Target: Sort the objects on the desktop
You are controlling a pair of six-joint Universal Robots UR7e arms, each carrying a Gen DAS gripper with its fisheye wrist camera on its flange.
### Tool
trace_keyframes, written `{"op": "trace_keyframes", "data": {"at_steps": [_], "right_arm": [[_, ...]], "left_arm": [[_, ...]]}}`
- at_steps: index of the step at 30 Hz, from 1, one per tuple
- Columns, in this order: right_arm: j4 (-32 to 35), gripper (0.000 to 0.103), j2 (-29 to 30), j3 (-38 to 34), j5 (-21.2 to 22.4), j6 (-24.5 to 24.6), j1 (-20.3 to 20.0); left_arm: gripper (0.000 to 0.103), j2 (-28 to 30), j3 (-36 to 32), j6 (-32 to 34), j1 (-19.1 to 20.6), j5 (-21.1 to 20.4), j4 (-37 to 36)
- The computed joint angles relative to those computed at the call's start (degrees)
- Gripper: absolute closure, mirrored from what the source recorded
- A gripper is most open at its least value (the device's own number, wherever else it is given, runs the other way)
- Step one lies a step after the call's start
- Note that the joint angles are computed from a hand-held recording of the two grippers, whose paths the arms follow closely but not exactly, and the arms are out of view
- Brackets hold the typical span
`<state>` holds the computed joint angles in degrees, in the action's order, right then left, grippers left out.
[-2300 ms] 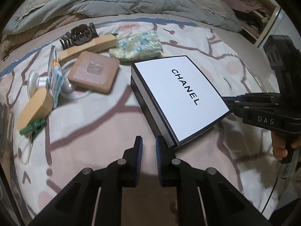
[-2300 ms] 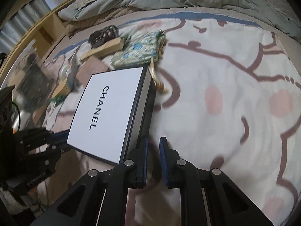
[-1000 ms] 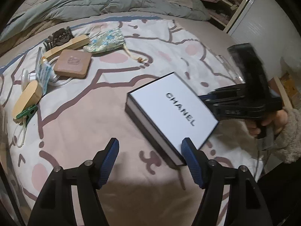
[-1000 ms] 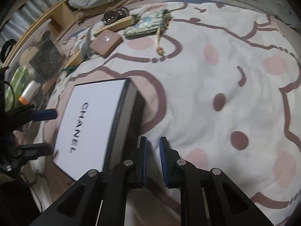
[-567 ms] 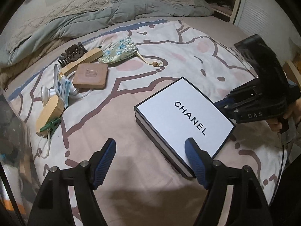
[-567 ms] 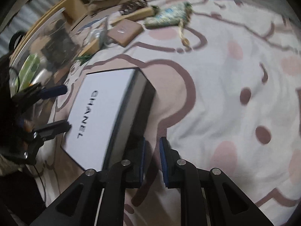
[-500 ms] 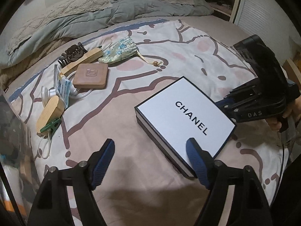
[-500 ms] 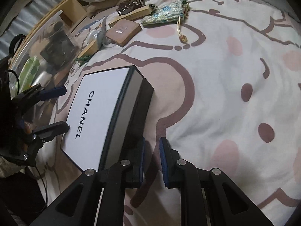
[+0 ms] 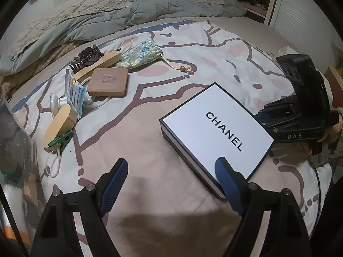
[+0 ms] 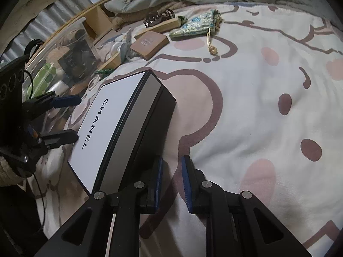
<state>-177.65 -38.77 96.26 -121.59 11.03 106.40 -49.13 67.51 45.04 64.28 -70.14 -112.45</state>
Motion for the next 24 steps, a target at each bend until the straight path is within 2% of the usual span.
{"op": "trace_keyframes", "data": {"at_steps": [3, 5, 9, 12, 19, 24], "right_arm": [[-0.47, 0.085, 0.60, -0.44, -1.35, -1.15, 0.45], [1.86, 0.084, 0.30, -1.17, -1.55, -1.06, 0.64], [3.19, 0.084, -0.48, -1.01, 0.61, 0.06, 0.11], [2.88, 0.083, -0.11, -1.13, -0.08, -0.56, 0.39], [6.63, 0.083, 0.06, -3.09, -1.06, 0.01, 1.20], [6.42, 0.083, -0.73, -2.97, 1.67, 1.91, 1.11]], "left_arm": [[0.016, -0.36, 0.83, 0.62, -0.08, 0.49, -1.41], [0.015, -0.50, 1.31, 1.14, -0.12, 0.99, -2.59], [0.015, -0.28, 0.62, 0.57, 0.12, 1.01, -1.78], [0.015, -0.48, 0.97, 0.91, 0.12, 1.19, -2.30], [0.015, -0.50, 0.72, 0.95, 0.40, 2.00, -2.47], [0.012, -0.62, 0.75, 0.85, 0.55, 3.37, -3.11]]}}
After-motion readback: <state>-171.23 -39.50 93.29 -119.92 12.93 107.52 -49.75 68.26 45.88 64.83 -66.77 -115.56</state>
